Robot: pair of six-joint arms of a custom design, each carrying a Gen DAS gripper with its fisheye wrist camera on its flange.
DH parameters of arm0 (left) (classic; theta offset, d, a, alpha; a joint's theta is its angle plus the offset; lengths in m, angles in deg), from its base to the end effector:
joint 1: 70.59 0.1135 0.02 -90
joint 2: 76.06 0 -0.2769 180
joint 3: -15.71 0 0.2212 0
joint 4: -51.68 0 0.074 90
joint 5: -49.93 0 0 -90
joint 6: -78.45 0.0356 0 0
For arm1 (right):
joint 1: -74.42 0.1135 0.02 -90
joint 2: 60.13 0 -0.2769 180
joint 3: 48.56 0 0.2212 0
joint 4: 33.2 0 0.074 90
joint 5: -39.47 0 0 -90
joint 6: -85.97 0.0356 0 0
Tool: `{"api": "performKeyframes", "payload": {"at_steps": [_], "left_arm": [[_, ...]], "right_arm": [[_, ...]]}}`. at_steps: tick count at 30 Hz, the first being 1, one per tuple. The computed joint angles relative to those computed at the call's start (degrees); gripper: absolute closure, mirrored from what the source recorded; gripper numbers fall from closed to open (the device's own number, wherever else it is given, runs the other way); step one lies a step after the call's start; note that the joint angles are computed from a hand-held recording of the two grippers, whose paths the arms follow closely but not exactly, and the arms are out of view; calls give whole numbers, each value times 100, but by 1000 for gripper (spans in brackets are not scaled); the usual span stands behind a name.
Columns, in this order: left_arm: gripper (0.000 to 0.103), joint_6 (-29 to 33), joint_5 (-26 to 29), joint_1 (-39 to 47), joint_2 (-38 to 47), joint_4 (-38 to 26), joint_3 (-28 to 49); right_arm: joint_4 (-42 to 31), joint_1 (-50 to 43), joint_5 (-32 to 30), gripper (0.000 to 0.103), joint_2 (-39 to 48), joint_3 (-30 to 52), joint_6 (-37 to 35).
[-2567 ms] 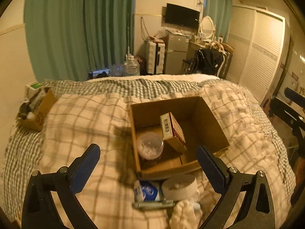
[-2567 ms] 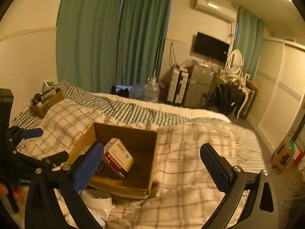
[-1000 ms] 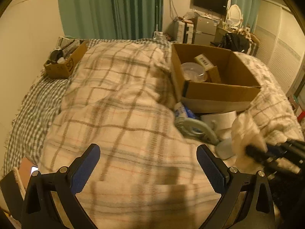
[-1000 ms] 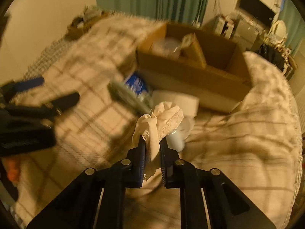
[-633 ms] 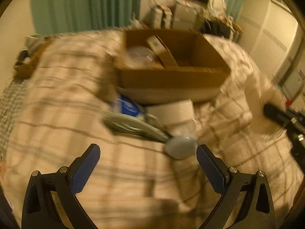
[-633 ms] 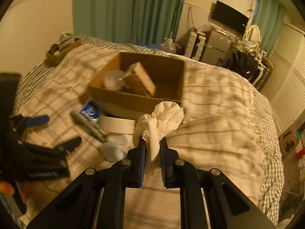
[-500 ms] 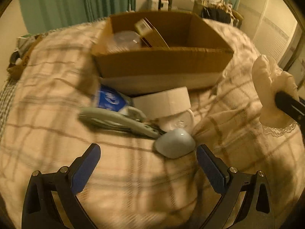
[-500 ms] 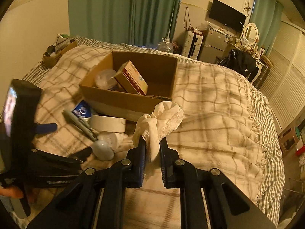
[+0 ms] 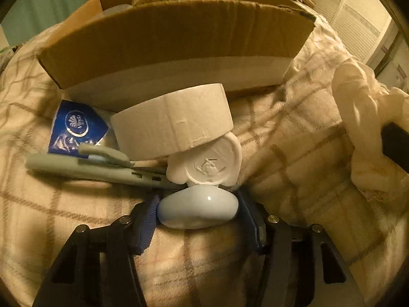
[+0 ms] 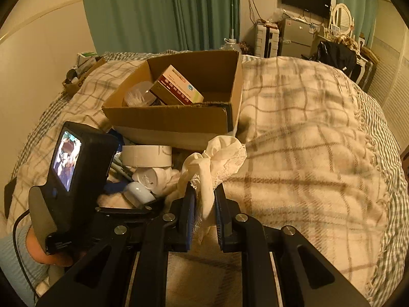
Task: Organize objects
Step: 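Grasp the white oval object with the left gripper while the right gripper holds the tissue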
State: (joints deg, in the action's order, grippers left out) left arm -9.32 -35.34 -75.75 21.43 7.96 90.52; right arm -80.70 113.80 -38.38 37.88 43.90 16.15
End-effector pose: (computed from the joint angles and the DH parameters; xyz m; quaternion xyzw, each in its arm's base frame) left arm 0.3025 -0.0303 0.2024 0.0715 0.9755 -0.0456 0.2032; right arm 0.2708 0.2126 0.2794 -0.1242 0.9355 0.0694 0.3234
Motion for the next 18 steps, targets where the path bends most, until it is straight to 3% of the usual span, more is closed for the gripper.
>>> {"api": "performKeyframes", "payload": {"at_steps": [9, 14, 18], "left_arm": [[45, -192, 226, 307, -1577, -381, -568], [45, -51, 395, 515, -2384, -913, -463], [45, 230, 717, 887, -2465, -1300, 129]], "right_arm": [[-398, 412, 622, 90, -363, 63, 177], [-742, 811, 958, 90, -631, 161, 382], [-1080, 1125, 1274, 90, -789, 440, 470]]}}
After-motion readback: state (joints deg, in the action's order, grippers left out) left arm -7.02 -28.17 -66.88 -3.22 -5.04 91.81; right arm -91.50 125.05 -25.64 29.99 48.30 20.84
